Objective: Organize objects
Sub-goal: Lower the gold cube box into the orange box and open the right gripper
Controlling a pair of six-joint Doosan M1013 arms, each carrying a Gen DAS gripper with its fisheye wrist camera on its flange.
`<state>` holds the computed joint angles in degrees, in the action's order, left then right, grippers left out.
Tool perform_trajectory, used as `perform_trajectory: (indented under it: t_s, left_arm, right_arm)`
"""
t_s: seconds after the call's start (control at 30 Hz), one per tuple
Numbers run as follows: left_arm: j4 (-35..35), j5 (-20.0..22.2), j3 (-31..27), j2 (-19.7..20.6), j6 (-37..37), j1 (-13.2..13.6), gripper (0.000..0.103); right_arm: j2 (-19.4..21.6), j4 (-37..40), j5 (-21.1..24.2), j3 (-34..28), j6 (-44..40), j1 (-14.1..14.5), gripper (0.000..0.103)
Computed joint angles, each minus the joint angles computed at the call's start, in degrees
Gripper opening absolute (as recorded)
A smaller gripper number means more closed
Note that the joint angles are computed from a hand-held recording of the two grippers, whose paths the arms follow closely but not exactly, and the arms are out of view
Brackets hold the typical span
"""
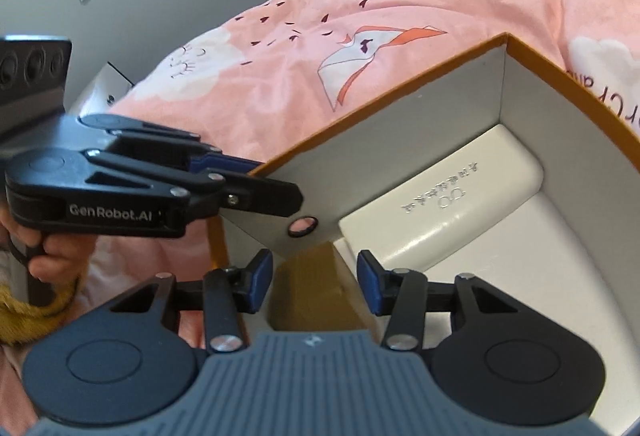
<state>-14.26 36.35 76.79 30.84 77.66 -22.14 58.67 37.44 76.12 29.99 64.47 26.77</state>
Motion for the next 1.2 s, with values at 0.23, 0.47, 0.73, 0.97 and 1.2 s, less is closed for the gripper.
perform_trajectory:
  t_s: [0.23,0.47,0.73,0.97,1.2]
  left_arm:
    - [-0.9,-1.0,1.0,-0.6,-0.8,0.1,0.024]
    - [-2.5,-1.8,1.5,-0.6,0.1,0.2,0.024]
    - [-3.3,-2.5,2.0,-0.8,1.1,0.1,0.024]
    - [-1.9,-2.4,1.9,-0.8,-0.5,0.0,0.023]
    - [-1.3,-2.7,2.0,-0.8,-0.5,-0.2,0.023]
  right_arm:
    - [0.5,0.1,0.0,-0.9,4.1,0.4,0.037]
    - [-3.2,-7.7,-3.1,3.0,10.8,-0.2,0.037]
    - [-5.7,-5.0,-2.9,9.9,19.6,-2.2,0.027]
    - [-5.2,-2.5,-4.6,10.3,22.2,-1.4,0.014]
    - [-3.6,0.9,-4.4,8.4,25.9,-1.1,0.012]
